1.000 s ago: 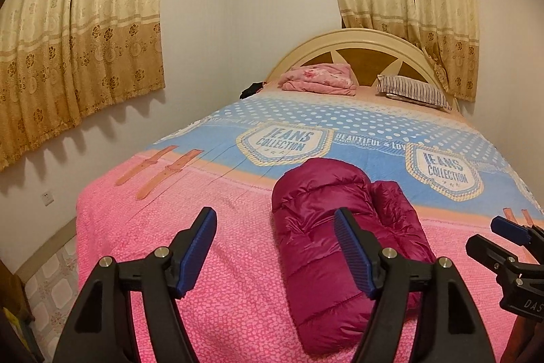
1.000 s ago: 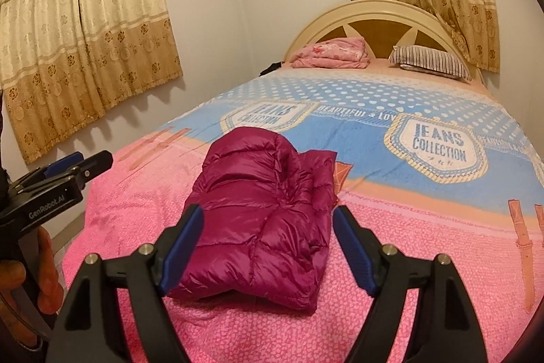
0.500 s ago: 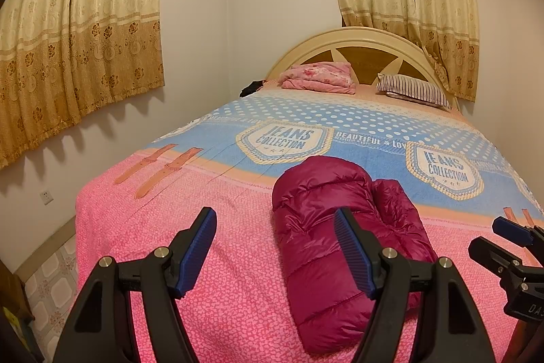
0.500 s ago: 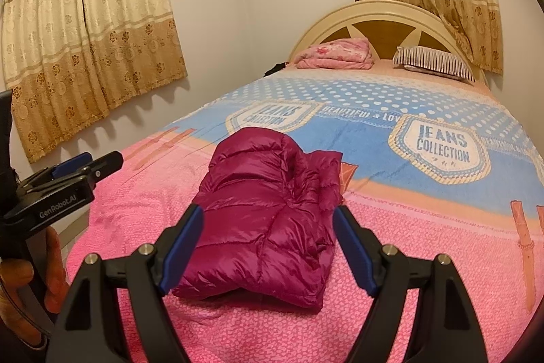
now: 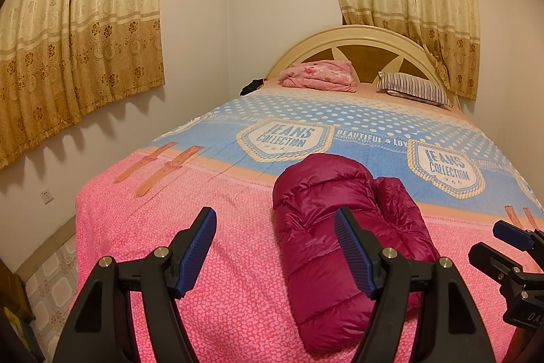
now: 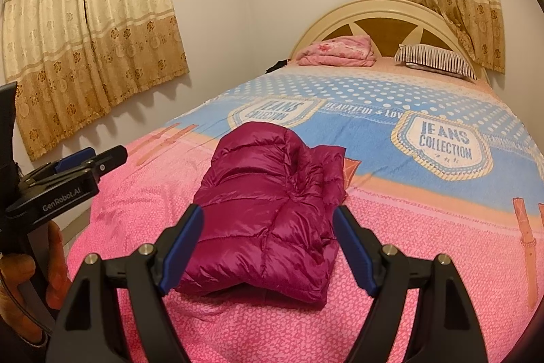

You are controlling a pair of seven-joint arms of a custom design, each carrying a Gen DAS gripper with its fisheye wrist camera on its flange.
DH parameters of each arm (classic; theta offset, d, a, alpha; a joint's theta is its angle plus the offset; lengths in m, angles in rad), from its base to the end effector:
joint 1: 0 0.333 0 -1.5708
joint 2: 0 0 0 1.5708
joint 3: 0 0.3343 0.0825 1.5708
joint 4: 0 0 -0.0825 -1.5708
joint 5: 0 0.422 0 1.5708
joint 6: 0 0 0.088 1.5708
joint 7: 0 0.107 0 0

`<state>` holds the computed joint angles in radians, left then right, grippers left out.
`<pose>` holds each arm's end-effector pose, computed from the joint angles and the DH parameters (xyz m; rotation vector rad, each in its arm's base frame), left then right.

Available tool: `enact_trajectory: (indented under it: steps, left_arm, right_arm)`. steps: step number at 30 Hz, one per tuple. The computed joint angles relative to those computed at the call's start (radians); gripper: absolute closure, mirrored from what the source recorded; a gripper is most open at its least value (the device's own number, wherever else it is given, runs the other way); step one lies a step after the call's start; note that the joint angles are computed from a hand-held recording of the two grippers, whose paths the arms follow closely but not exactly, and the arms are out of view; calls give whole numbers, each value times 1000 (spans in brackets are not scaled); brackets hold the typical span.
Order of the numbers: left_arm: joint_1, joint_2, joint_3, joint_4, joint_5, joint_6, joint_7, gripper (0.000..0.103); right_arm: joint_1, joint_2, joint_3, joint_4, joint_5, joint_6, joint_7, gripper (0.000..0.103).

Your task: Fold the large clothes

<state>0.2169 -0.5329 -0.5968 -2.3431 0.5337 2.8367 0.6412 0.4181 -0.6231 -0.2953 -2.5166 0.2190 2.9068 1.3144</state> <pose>0.4336 -0.2522 0.5986 -1.5818 1.5371 -0.9049 0.4445 0.0190 0.5984 -1.6592 1.4224 -0.6049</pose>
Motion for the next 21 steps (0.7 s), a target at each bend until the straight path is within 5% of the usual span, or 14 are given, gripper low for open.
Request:
enact_trajectory:
  steps: [21]
  left_arm:
    - [-22,17,12,6,21,-10,-3,31]
  right_arm:
    - [1,-3,1,-11,5,4,6,22]
